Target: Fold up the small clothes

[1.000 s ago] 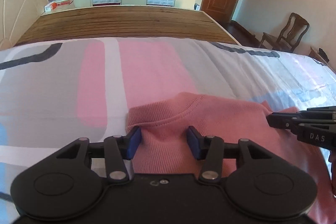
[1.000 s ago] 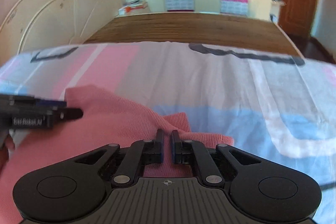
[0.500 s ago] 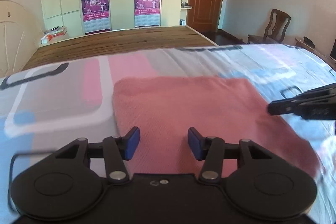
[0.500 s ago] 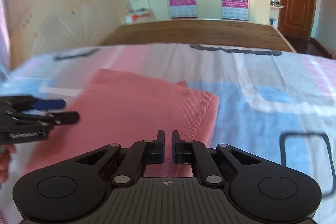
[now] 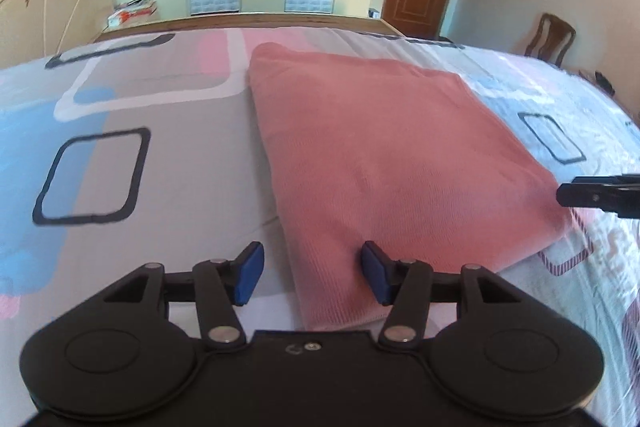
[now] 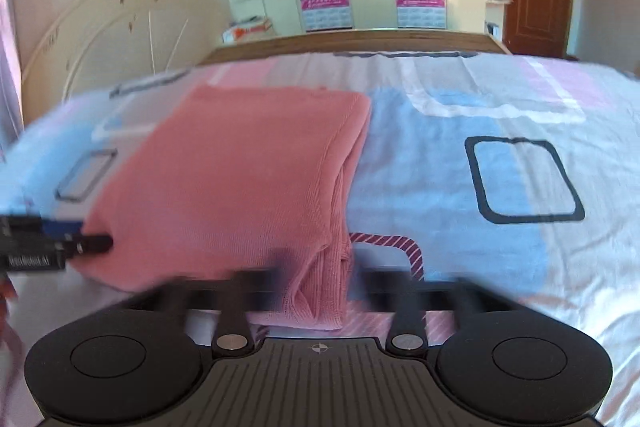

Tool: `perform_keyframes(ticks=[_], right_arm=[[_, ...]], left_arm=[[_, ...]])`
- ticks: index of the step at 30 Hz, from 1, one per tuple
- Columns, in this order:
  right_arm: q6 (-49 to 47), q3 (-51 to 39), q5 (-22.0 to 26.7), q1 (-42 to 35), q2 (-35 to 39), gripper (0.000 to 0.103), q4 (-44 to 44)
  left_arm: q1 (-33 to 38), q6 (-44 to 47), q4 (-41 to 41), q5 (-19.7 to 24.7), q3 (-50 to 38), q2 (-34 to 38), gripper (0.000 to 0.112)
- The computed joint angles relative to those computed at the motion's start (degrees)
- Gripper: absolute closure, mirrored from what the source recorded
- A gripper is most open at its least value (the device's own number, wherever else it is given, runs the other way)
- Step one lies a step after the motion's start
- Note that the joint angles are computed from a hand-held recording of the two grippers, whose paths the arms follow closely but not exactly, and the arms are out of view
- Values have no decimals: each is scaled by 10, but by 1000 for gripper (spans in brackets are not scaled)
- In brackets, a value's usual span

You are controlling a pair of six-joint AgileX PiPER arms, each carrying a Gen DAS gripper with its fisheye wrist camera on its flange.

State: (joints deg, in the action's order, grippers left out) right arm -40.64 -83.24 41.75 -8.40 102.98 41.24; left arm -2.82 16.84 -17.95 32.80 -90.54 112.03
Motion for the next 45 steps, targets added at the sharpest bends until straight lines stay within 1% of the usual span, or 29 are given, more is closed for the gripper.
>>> perform_keyframes(ticks=[1,2,3,4,5,6,8,10,12,15,17,18,20,22,24,25,27,29,30,31,32,35,40,41,42,44,45], right_arm=[[-5,-7,8,-2,8,41,13],[9,-24,28,-2,17,42,4],[12,-35,44,-1,25,54,2],[13,-45,53,1,36,69,3],[20,-56,61,3,48,78,-3],[26,-65,63,6,60,100,-11],[34,-53,42,5,60,100,-23],[34,-47,46,-2,58,100,-18],[29,-39,33,11,48,100,-46],[58,-46,17,32,42,100,-98],[59,-28,-13,43,32,100,-122],[60,-30,-10,45,31,100,-131],[85,-51,4,55,42,100,-175],[83,-40,-31,56,26,100,-167],[50,-57,-26,49,26,100,-112],[39,-70,-21,51,33,100,-98],[42,-100,-8,67,57,100,-116],[39,-118,6,75,83,100,-129],[61,-133,22,81,101,100,-162],[62,-127,15,84,107,100,-174],[51,-114,2,81,102,100,-163],[41,-103,0,73,97,100,-146],[31,-97,-4,72,96,100,-138],[30,-98,-1,71,96,100,-135],[31,-101,3,69,97,100,-131],[22,-95,6,57,83,100,-100],[8,-91,6,50,77,100,-82]], left_arm=[[1,-4,-1,2,-3,2,57],[2,-6,-2,3,-2,2,56],[4,-6,-9,2,5,0,56],[6,-6,-17,1,10,-1,56],[7,-6,-24,0,15,-1,56],[4,-13,-21,-1,18,0,56],[5,-14,-24,-1,24,-2,56],[1,-14,-12,3,26,-8,62],[-1,-5,-9,5,32,-13,65],[4,-9,-13,28,25,-13,66],[3,-30,5,37,25,-21,67],[3,-25,1,28,36,-36,68],[1,6,-30,1,56,-64,69],[-3,28,-50,-7,47,-66,68],[-15,1,-24,8,10,-41,69],[-20,-9,-18,18,-7,-28,69],[-32,-22,-10,31,-27,-9,69],[-42,-46,14,49,-46,11,69],[-46,-57,25,50,-48,19,69],[-51,-67,36,41,-40,18,68],[-55,-74,43,34,-33,15,68],[-60,-87,54,25,-23,11,67],[-65,-103,74,28,-26,12,67],[-67,-112,81,36,-35,14,67],[-67,-114,81,40,-37,10,66],[-64,-112,80,27,-23,-8,50],[-66,-133,105,16,-14,-17,35]])
